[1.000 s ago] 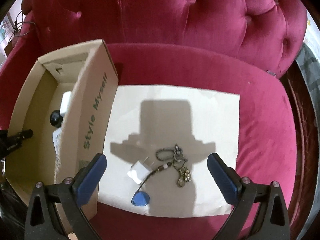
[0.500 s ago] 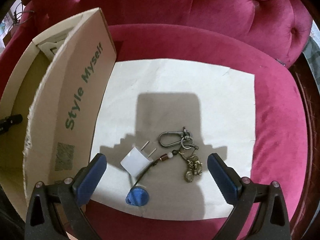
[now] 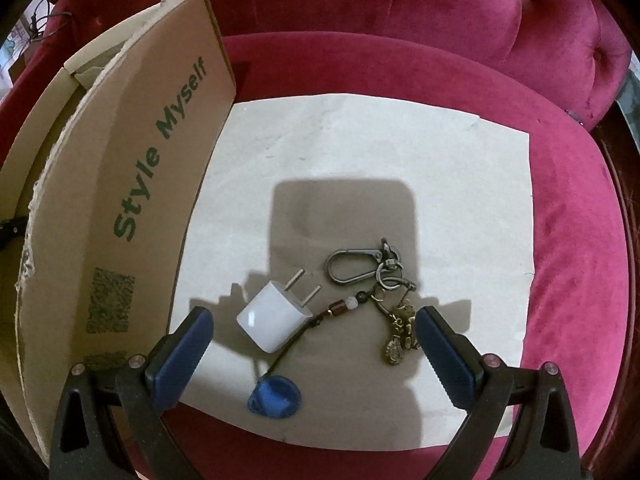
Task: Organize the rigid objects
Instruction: 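Grasp the white plug charger with the right gripper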
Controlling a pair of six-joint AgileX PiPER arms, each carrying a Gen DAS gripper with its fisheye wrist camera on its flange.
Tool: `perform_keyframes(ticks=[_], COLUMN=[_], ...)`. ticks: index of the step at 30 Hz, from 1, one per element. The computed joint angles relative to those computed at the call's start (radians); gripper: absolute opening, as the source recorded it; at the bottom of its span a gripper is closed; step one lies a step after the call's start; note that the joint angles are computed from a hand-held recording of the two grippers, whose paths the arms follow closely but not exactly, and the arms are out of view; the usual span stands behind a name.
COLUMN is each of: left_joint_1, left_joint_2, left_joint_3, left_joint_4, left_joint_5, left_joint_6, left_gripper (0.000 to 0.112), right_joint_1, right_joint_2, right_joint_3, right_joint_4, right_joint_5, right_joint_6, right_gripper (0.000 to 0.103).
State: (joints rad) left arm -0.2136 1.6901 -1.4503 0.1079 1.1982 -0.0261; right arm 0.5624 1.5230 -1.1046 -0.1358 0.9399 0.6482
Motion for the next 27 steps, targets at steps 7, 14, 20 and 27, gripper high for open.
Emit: perform_keyframes(ticks=[7, 14, 20, 27], left_joint_1=[-0.002, -0.003, -0.002, 0.001], left_joint_2=[0.002, 0.001, 0.001, 0.003], left_joint_3=[0.001, 0.002, 0.002, 0.0], left_joint_4=[0.002, 0.002, 0.002, 0.001], left_joint_5=[-0.003, -0.003, -0.004, -0.003], left_joint_6=[-0.003, -0.004, -0.002, 0.001], left_gripper=[0.012, 0.012, 0.012, 0.012], right_joint_1=[-0.011, -0.019, -0.017, -0.01], right_joint_2=[0.005, 0.029, 0.026, -0.011], right_joint_3=[-0.004, -0.021, -0.037, -0.04], right_joint_4=[0.036, 0.086, 0.09, 0.067], right_joint_5=[-0.015, -0.01, 0.001, 0.02], right_joint_6=[-0.037, -0.083, -0.079, -0.057], right_gripper=[0.087, 0.042, 0.042, 0.042])
